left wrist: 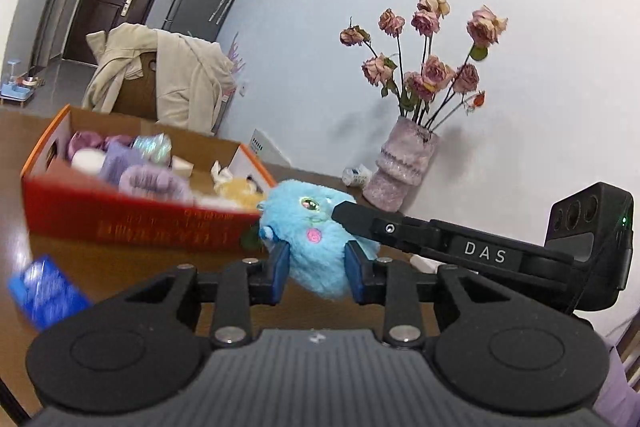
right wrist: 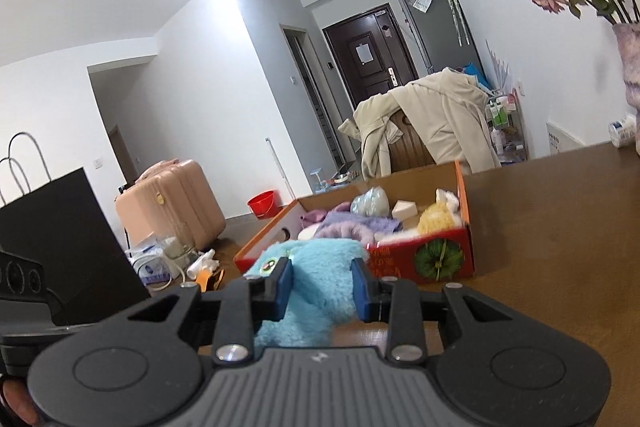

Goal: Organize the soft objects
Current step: 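Carry the blue plush toy into the box with both tools, then open both tools and withdraw from the box toward the tissue packet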

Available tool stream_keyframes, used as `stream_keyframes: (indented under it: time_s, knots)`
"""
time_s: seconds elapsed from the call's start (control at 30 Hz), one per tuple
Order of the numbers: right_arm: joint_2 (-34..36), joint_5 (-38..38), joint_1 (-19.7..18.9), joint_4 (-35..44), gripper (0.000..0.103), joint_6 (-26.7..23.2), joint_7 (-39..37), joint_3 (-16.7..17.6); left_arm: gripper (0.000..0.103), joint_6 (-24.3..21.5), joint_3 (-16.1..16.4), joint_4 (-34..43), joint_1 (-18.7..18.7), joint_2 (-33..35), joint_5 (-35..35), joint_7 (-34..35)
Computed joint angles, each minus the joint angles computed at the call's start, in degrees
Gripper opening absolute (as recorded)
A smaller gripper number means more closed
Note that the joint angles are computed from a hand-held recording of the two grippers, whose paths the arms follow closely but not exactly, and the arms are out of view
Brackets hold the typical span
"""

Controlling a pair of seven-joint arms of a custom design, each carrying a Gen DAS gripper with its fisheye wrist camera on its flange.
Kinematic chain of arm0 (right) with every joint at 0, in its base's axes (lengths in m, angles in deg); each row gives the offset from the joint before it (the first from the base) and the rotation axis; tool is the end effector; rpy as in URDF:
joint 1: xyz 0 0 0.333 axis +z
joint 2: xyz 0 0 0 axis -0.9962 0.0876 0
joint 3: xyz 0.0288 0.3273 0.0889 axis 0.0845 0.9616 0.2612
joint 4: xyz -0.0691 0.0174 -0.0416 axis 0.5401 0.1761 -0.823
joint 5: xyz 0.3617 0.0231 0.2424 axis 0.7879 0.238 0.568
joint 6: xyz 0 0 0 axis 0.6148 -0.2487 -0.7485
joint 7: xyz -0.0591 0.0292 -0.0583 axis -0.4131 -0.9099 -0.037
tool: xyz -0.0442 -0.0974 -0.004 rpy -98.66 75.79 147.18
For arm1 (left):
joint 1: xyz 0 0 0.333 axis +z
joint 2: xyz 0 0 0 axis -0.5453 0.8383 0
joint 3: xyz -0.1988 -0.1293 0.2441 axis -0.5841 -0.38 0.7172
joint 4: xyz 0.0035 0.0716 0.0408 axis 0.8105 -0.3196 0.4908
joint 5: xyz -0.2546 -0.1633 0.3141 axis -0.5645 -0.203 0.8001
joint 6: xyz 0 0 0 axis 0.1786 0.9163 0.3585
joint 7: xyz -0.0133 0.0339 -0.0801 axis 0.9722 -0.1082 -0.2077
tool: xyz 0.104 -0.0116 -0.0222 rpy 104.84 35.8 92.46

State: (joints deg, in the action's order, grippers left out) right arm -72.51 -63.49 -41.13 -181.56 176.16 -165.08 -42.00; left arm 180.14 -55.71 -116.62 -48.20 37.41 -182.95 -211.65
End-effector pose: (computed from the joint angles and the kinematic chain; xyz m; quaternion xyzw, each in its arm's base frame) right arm 0.3493 0.5139 0.4593 -0.4198 0.6811 -0.3423 0.4926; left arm 0.5039 -0.2666 0.4583 0.2821 -0.7643 0.5777 0.0503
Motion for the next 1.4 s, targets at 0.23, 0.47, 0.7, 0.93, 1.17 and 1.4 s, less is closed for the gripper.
stream_keyframes:
  time_s: [0.23, 0.47, 0.7, 0.93, 1.17, 1.4]
  knots:
    - [-3.10, 0.49, -7.62, 1.44, 0.030, 12.31, -6.84, -4.60, 0.030, 6.37, -3.40, 22.38, -0.33, 16.84, 9.66, -10.15]
    - [3.68, 5.46, -16.62, 8.01, 0.030, 27.22, -13.08, -9.80, 0.030, 9.22, -3.92, 46.27, -3.29, 37.26, 31.89, -31.96]
    - [12.84, 16.25, -18.21, 13.12, 0.028, 32.44, -21.77, -12.99, 0.027, 8.24, -1.13, 54.66, -6.73, 45.91, 49.38, -44.76]
    - [16.99, 28.92, -15.31, 17.05, 0.016, 27.03, -36.65, -14.08, 0.026, 14.85, -6.91, 47.55, -2.45, 41.77, 52.00, -41.07]
    - [11.70, 28.47, -12.86, 14.92, 0.019, 22.16, -37.75, -14.08, 0.027, 18.86, -9.67, 39.96, 2.52, 33.53, 50.28, -38.00]
    - [1.02, 26.35, -11.53, 9.40, 0.034, 11.44, -39.02, -9.16, 0.068, 24.01, -7.76, 28.45, 5.78, 21.19, 45.16, -33.00]
